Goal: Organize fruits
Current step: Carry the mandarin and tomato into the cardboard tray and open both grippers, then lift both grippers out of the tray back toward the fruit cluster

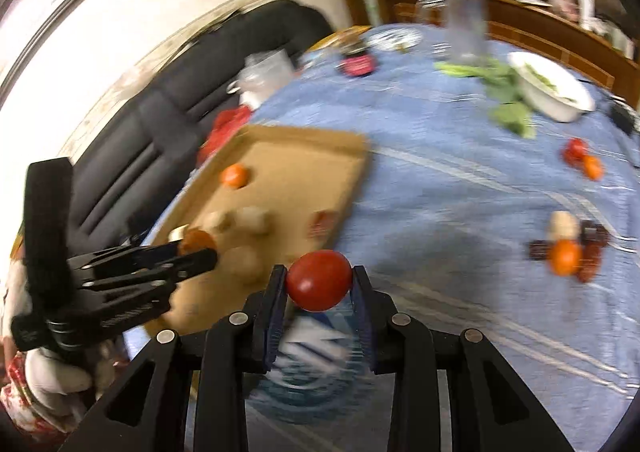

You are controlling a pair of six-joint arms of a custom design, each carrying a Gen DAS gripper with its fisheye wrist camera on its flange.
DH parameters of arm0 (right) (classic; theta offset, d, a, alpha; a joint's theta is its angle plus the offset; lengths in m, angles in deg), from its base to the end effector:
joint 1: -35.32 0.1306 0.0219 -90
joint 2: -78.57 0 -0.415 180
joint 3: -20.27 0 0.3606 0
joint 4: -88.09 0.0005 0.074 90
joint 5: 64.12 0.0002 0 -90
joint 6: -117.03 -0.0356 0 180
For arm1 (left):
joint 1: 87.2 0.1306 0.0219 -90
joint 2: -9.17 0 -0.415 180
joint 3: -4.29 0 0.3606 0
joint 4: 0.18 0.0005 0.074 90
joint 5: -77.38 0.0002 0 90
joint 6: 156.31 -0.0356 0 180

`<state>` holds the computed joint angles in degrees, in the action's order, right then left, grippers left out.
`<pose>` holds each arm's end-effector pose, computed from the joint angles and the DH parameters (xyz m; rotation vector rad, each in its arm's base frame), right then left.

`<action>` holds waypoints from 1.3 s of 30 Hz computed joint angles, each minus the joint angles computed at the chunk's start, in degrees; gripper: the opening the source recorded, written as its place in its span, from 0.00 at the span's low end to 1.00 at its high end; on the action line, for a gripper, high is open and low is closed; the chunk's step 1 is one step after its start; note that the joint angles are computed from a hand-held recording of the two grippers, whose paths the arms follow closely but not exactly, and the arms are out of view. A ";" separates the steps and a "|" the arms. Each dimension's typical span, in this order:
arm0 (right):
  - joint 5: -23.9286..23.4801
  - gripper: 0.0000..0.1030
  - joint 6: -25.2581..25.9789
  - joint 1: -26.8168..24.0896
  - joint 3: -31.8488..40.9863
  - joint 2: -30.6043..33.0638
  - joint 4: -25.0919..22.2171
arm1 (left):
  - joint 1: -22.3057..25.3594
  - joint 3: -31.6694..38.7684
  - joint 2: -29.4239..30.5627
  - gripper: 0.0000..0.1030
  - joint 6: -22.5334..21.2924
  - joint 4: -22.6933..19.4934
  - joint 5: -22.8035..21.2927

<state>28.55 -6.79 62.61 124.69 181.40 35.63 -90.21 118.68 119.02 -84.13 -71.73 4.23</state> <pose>0.4840 0.2473 0.4601 0.1631 2.4960 0.4017 0.5630 -0.0404 0.4499 0.5659 2.6306 -0.3245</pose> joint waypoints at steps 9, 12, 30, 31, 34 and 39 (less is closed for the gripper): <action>-0.15 0.34 2.35 5.44 9.89 10.21 -4.96 | 2.99 1.09 2.82 0.34 -2.83 -2.80 -0.82; 0.03 0.34 2.35 5.95 10.72 11.97 -6.14 | 3.78 1.95 3.77 0.34 -2.87 -3.36 -0.95; 3.35 0.51 1.71 6.89 11.23 12.20 -5.26 | 3.65 2.62 0.89 0.48 -1.68 0.07 -4.34; 4.05 0.51 1.32 6.88 10.48 11.34 -4.83 | 3.14 1.83 -0.19 0.49 -1.87 1.45 -5.36; 4.98 0.52 -0.45 6.55 8.30 9.14 -3.54 | 1.80 0.06 -2.58 0.52 -2.64 4.33 -7.38; 6.39 0.53 -3.15 6.28 3.31 4.47 -1.40 | -0.77 -2.67 -6.33 0.56 -4.09 7.67 -9.51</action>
<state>34.93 -9.94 68.89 128.00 185.86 34.23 -90.99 116.01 112.69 -88.22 -64.06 -5.28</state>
